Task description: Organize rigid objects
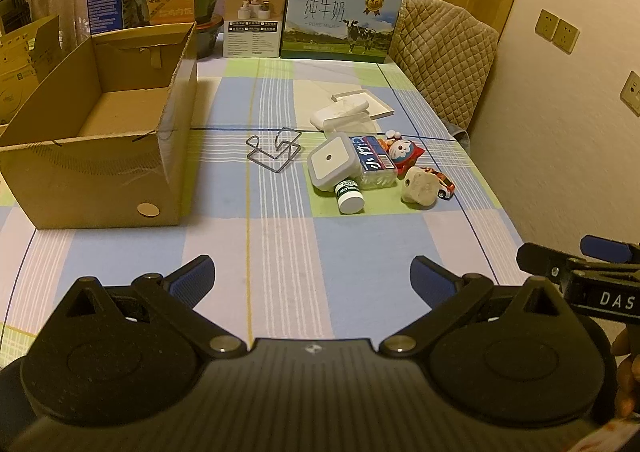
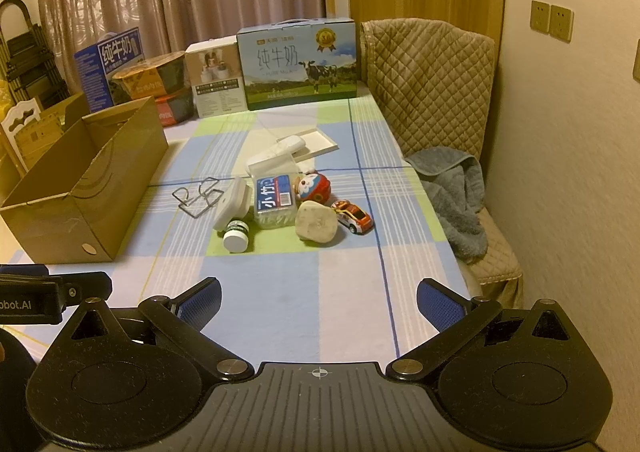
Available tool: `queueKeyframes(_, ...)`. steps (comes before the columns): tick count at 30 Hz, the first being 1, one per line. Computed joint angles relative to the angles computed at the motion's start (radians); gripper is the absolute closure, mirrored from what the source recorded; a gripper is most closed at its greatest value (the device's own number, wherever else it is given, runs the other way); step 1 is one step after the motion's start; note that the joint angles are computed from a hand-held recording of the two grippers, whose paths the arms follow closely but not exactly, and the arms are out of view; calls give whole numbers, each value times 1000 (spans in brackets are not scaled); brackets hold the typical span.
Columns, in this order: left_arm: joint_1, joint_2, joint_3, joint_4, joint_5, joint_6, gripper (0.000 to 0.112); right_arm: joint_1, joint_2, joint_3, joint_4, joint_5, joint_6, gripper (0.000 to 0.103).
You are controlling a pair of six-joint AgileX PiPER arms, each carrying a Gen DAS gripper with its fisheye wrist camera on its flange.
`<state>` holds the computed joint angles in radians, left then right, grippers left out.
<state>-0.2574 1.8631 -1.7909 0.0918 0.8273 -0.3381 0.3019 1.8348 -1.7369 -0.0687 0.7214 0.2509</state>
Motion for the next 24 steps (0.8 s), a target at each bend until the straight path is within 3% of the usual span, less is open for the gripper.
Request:
queueKeyframes(17,23,73,-111,-33,29,46,10,-27,30,-34,31,9,-32,2)
queueKeyframes(24,44,126,-185,-52,47,66,10,-42,77,-123,54,40,-58,2)
